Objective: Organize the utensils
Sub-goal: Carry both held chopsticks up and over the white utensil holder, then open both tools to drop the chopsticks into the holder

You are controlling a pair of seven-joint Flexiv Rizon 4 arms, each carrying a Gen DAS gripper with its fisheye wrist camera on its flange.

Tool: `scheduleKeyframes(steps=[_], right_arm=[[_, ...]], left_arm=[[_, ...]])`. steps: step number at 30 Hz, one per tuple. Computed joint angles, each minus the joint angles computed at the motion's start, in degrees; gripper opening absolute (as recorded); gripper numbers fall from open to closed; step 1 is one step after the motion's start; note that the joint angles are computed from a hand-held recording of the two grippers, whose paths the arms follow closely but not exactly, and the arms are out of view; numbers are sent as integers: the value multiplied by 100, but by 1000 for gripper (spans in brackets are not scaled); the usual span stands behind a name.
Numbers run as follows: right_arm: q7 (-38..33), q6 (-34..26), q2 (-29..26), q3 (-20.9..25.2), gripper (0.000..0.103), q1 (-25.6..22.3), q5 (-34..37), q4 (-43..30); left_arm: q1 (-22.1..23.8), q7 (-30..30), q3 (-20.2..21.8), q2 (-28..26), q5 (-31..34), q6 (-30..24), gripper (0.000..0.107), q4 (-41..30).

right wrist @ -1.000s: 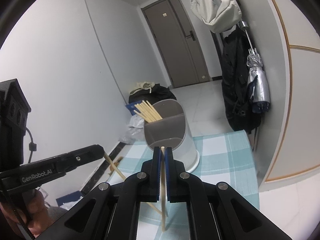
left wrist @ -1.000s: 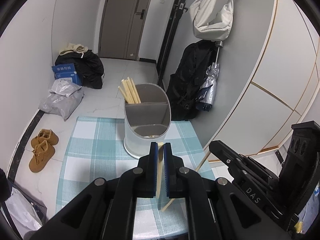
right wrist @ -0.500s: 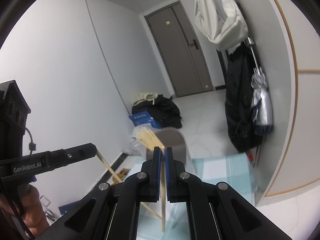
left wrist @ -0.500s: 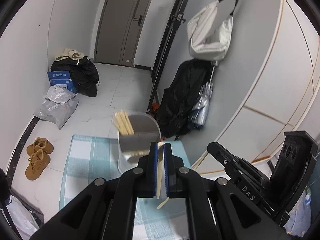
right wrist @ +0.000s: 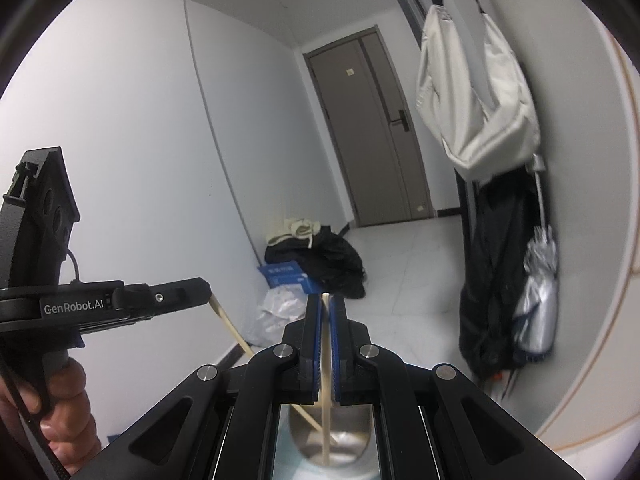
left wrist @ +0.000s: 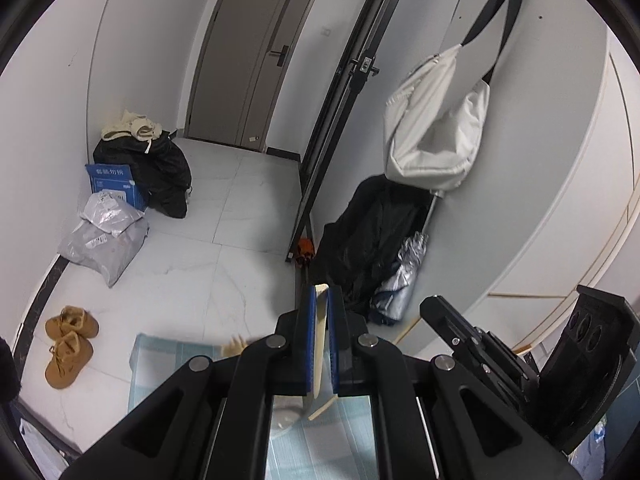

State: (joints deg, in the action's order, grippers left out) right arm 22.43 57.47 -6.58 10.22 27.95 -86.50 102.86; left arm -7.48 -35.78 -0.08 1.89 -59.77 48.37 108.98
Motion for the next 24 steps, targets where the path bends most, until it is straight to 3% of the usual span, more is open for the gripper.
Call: scheduleKeyframes(steps=[11,24], right_arm=[[-734,518,-622,-440,3,-122,150,-793],[-1542,997,-1084,-703,3,-45,666,-900]], left_arm=[[257,-254,-204,-783,164,214,2,-518],[430,25,-348,-1030,173,-171,2,-554]])
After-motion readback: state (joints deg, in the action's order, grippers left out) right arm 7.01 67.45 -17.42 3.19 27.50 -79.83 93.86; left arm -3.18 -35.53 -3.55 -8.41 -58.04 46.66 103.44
